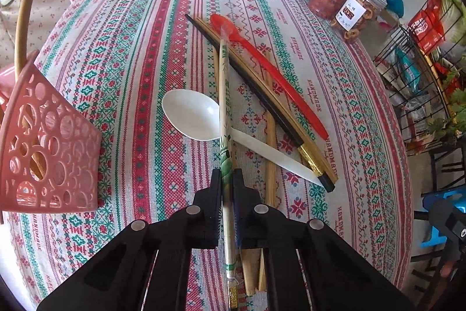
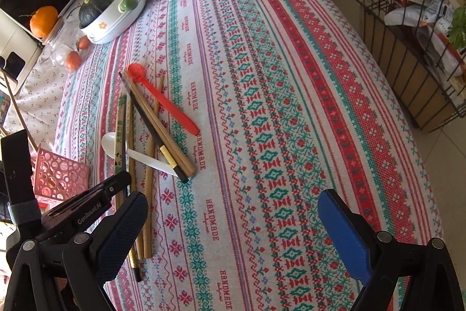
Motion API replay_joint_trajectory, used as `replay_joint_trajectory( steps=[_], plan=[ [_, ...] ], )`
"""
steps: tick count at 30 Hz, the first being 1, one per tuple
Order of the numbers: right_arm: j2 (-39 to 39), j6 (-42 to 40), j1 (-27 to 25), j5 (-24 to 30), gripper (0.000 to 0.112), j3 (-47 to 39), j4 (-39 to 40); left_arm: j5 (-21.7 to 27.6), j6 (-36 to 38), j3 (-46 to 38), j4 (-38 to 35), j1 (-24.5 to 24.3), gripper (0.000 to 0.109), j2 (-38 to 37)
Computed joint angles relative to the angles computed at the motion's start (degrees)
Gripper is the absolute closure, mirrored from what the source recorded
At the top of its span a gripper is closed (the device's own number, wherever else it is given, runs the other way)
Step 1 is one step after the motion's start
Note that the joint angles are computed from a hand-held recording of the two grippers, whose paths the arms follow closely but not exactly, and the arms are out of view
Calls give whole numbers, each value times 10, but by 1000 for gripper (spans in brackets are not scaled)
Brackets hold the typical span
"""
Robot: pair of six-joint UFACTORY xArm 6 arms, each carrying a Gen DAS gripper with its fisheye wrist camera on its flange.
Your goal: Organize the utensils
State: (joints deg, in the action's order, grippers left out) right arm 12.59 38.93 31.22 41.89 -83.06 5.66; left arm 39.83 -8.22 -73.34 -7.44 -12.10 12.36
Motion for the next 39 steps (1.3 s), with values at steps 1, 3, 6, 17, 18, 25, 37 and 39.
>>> replay_joint_trajectory(
  steps=[1,3,6,17,18,25,37,39],
  plan=[
    [0,0,0,0,15,0,3,5,14,7,-5,-2,102,-7],
    [1,-1,1,0,15,-1,7,21,43,20,-16,-5,102,-22],
    [1,-2,1,0,15,0,11,58,89,40,-28,-6,101,-47],
    [4,4,0,4,15,-3,14,263,210,13,-17,-9,74,-77],
    [5,4,1,4,15,-4,14,255,215,14,-27,-7,71,-82],
    [8,-3,1,8,15,-6,18,161,135,-7,-37,11,65,-65],
    [21,-24,4,22,15,-17,43,139,65,-53,59,0,91,13],
    [33,-46,6,39,15,-30,70,136,68,-54,79,-8,91,16]
  ],
)
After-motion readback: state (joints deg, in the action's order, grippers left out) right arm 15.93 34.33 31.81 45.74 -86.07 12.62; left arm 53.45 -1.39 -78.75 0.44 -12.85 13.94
